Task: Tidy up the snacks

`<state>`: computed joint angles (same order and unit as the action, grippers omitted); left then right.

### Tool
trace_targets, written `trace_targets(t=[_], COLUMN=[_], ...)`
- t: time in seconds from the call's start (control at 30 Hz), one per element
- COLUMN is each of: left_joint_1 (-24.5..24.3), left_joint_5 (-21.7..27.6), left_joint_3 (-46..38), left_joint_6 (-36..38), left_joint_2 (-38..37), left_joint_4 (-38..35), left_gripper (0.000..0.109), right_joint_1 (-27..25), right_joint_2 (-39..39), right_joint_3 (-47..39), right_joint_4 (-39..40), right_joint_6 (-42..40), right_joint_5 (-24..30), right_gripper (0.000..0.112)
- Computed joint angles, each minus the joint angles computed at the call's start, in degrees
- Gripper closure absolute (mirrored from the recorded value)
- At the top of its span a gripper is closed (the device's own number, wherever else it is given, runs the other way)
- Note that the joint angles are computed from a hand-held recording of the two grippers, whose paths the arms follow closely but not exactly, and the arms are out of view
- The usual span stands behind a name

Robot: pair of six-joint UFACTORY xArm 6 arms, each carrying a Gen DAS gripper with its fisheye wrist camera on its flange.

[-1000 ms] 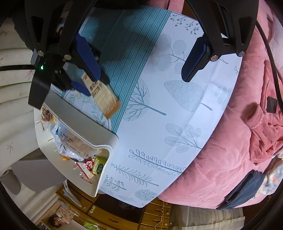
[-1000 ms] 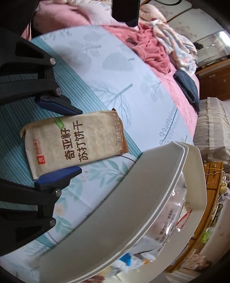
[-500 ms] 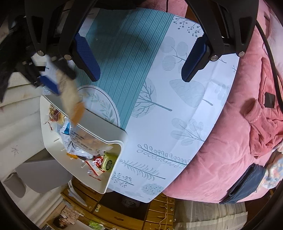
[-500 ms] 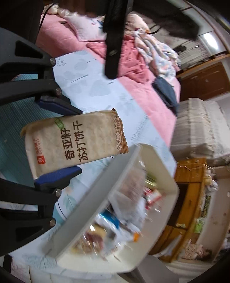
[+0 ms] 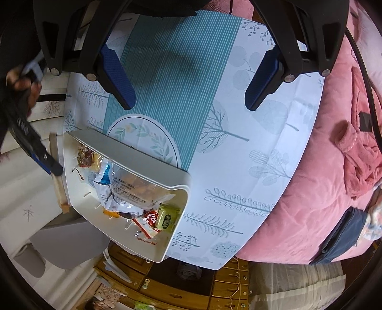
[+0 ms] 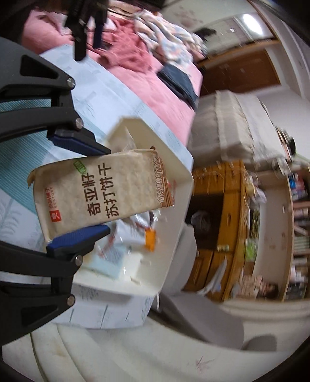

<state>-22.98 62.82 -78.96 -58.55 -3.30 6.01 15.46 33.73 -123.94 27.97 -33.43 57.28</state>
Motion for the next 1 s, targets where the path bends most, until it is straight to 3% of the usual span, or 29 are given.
trace_targets(t=[0.2,0.5,0.67,1.0], left_joint_1=[0.25,0.24,-0.58,-4.43], left_joint_5=[1.65,2.68,2.41,2.54], left_joint_3=[-3.16,-7.79,-7.78,-2.87], left_joint_6=[3.25,7.19,7.30,4.27], left_joint_2=[3.35,7.14,6.91,2.12], left_joint_4=[-1.91,-2.13,-2.14,0.40], left_gripper=[0.016,0.016,0.016,0.016], right_joint_1=[-0.60,-0.45,-1.28,-1.51], right_joint_2=[11.78,16.66,10.21,-12.15], right_joint_3=[-14.59,-19.18,-8.21,26.18], right_joint_4=[-4.18,-12.05,-9.88,-1.63], right_joint_6=[10.36,19.97,21.43,18.38], right_joint_5=[0.23,0.17,-3.32,-12.94], right_gripper=[0.055,0.052,0.035,0.029])
